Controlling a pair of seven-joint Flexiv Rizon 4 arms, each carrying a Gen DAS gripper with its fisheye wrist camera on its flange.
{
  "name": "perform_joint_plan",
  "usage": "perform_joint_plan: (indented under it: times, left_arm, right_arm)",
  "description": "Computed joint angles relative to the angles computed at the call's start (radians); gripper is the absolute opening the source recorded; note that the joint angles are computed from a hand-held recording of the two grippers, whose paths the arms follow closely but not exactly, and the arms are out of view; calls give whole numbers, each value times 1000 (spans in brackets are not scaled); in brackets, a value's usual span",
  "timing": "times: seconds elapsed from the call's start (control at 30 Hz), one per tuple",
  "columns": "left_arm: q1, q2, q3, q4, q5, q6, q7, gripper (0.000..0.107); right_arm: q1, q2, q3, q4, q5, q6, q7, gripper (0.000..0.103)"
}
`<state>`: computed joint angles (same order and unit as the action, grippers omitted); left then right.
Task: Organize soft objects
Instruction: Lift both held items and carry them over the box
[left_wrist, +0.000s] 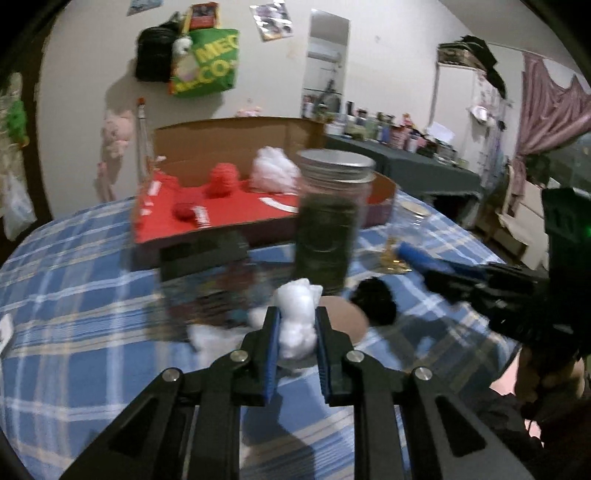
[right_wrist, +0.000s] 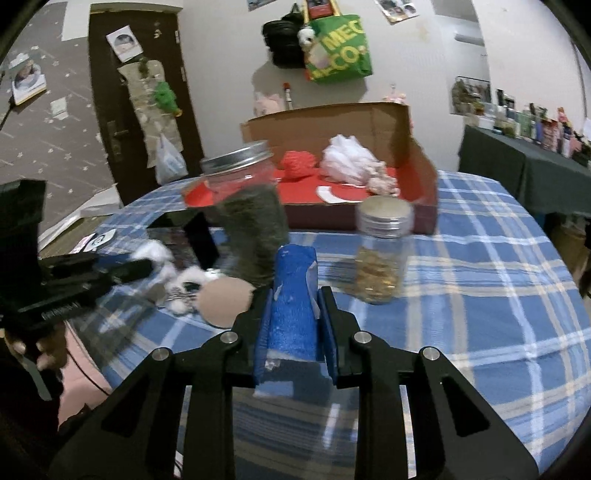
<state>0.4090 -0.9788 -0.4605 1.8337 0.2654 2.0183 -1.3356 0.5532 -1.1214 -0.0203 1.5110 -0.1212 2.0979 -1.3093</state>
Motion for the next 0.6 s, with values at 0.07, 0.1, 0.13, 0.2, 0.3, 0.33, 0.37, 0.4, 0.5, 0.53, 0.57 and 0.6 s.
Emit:
perform_joint_plan:
  times: [0.07, 0.1, 0.13, 0.2, 0.3, 0.33, 0.37, 0.4, 0.5, 0.53, 0.57, 0.6]
  left_arm:
    - [-1, -17, -22, -24, 7, -34, 12, 19]
    - [-1, -24, -31, -32, 6, -45, 20, 19]
    - [-2, -30, -37, -38, 2, -53, 27, 19]
    - [-6, -38, -47, -49, -11, -70, 42, 19]
    - [-5, -47, -60, -56, -29, -82, 61, 19]
    - [-5, -48, -62, -53, -34, -82, 66, 19]
    - [-4, -48, -64, -54, -39, -86, 70, 19]
    - [0, -49, -67, -51, -42, -86, 74, 19]
    - [3, -49, -69, -44, -52, -82, 81, 19]
    - [4, -49, -71, -42, -55, -82, 81, 19]
    - [3, -48, -68, -42, -59, -80, 81, 19]
    - [2, -47, -67, -43, -62, -80, 82, 19]
  right_arm:
    - [-2, -9, 10, -14, -15, -5, 1, 24]
    - [-3, -13, 12, -19, -19, -8, 3, 24]
    - [-5, -17, 17, -26, -27, -14, 5, 24]
    - [-10, -25, 25, -38, -42, -23, 10, 24]
    - [-18, -34, 35, -53, -64, -38, 19, 24]
    - [-23, -36, 39, -56, -73, -40, 23, 24]
    - [-26, -39, 42, -60, -78, -43, 27, 24]
    - [-27, -40, 43, -62, -82, -44, 29, 24]
    - [-32, -41, 46, -64, -93, -46, 36, 24]
    - [-31, -40, 45, -62, -94, -45, 38, 24]
    - [-30, -40, 43, -61, -94, -45, 39, 24]
    - [-28, -40, 39, -61, -91, -44, 40, 24]
